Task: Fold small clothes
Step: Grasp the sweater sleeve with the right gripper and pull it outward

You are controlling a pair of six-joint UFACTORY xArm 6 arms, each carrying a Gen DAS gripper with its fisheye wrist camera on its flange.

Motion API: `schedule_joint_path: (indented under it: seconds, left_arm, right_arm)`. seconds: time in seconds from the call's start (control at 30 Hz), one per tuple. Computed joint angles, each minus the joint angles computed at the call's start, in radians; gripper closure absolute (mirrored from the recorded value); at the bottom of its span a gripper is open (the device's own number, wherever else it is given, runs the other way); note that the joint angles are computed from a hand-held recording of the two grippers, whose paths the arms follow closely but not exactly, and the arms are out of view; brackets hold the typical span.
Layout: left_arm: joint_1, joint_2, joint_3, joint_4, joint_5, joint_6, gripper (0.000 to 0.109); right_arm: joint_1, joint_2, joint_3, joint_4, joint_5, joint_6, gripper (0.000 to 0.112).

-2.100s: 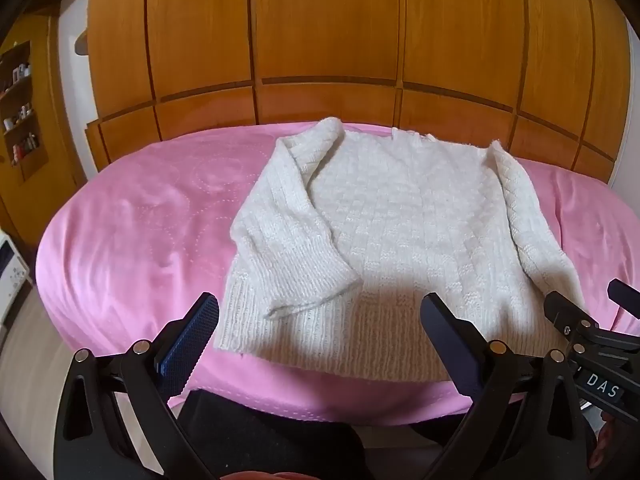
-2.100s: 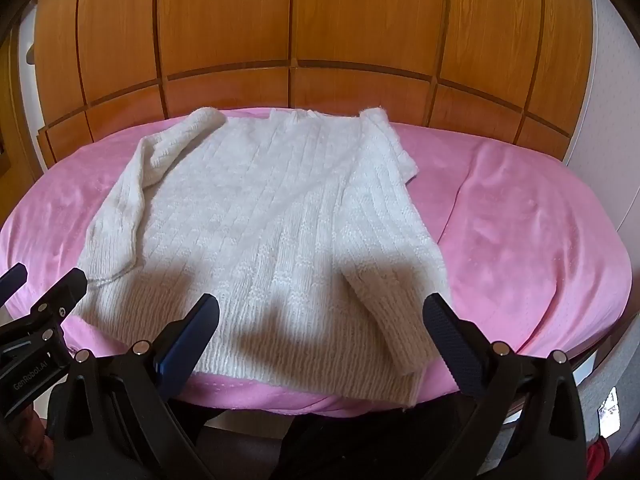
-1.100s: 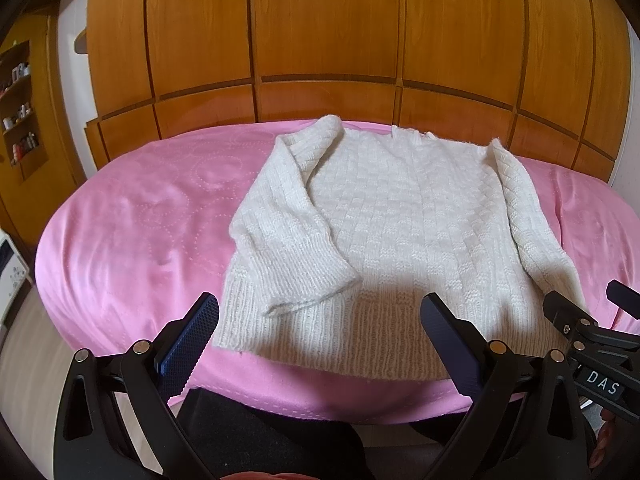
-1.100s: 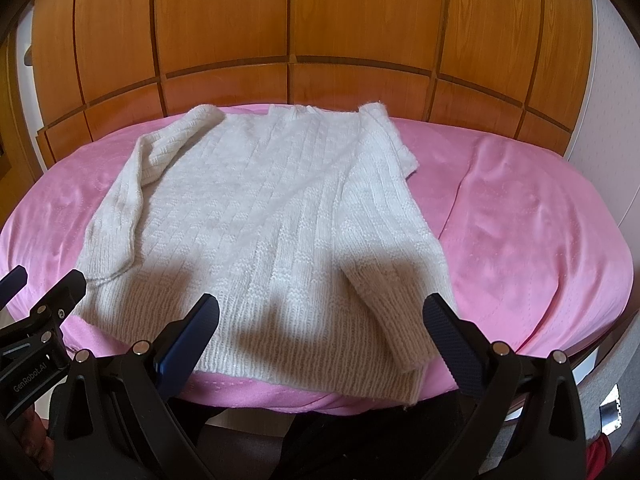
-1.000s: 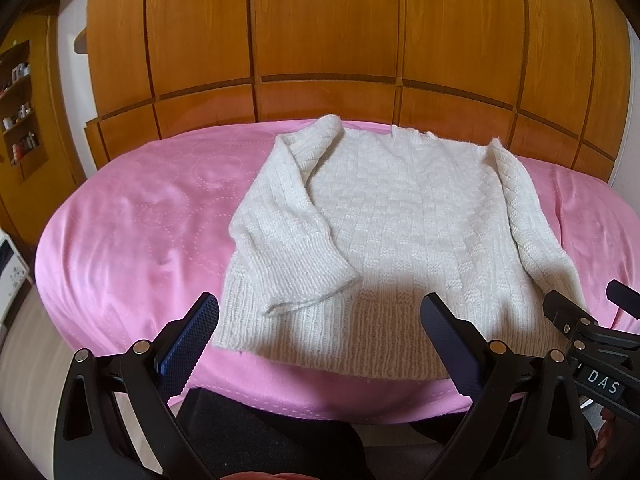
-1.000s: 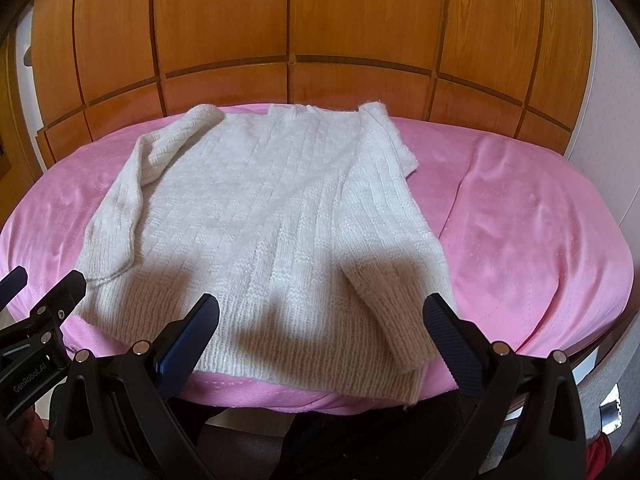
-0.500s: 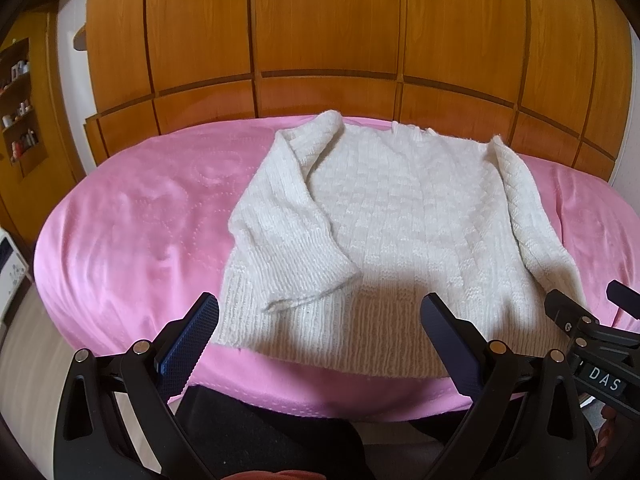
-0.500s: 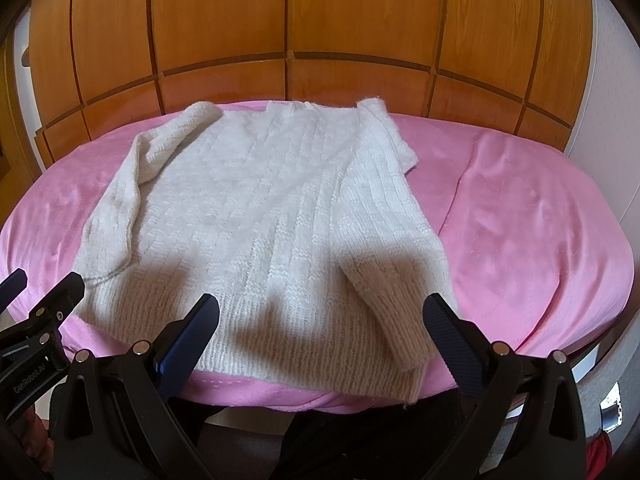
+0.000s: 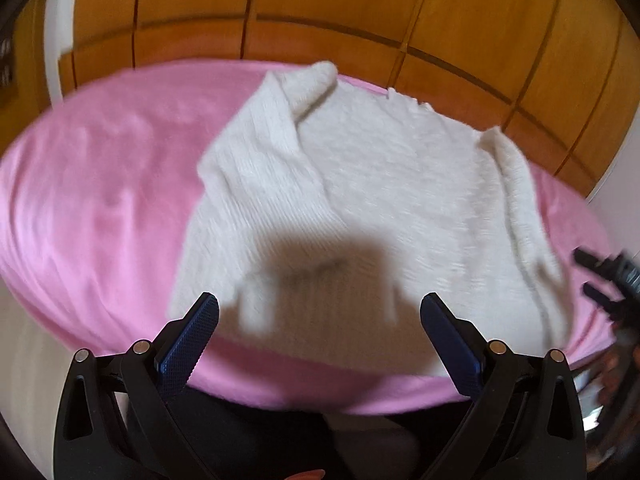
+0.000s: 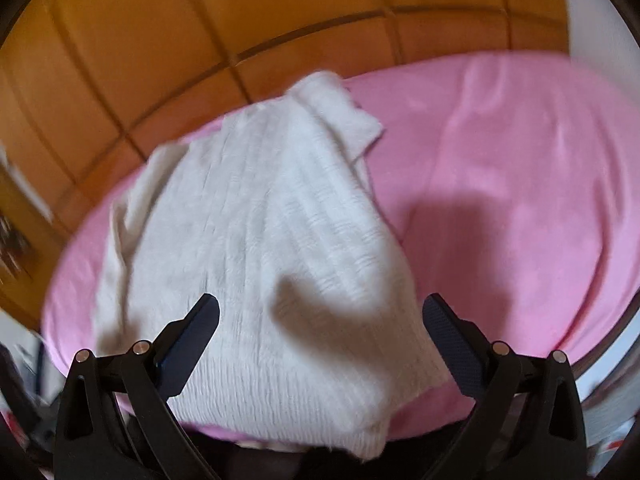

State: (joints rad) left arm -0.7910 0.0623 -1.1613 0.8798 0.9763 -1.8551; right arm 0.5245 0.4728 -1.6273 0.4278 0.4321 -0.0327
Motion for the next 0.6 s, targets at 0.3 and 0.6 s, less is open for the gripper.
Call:
schedule_joint_path:
  seconds: [0.3,0.6]
  left_arm:
    - [0.053,0.023,0.009,-0.021,-0.055,0.107,0.009]
    - [0.090,0.094,-0.025,-0.034,-0.047,0.194,0.009]
  right_arm:
    - [-0.046,0.100,-0.108,-0.104,0.143,-0.030,0.032]
    - [-0.033,-0.057,0.117,-0.055,0.012,-0.379,0.099]
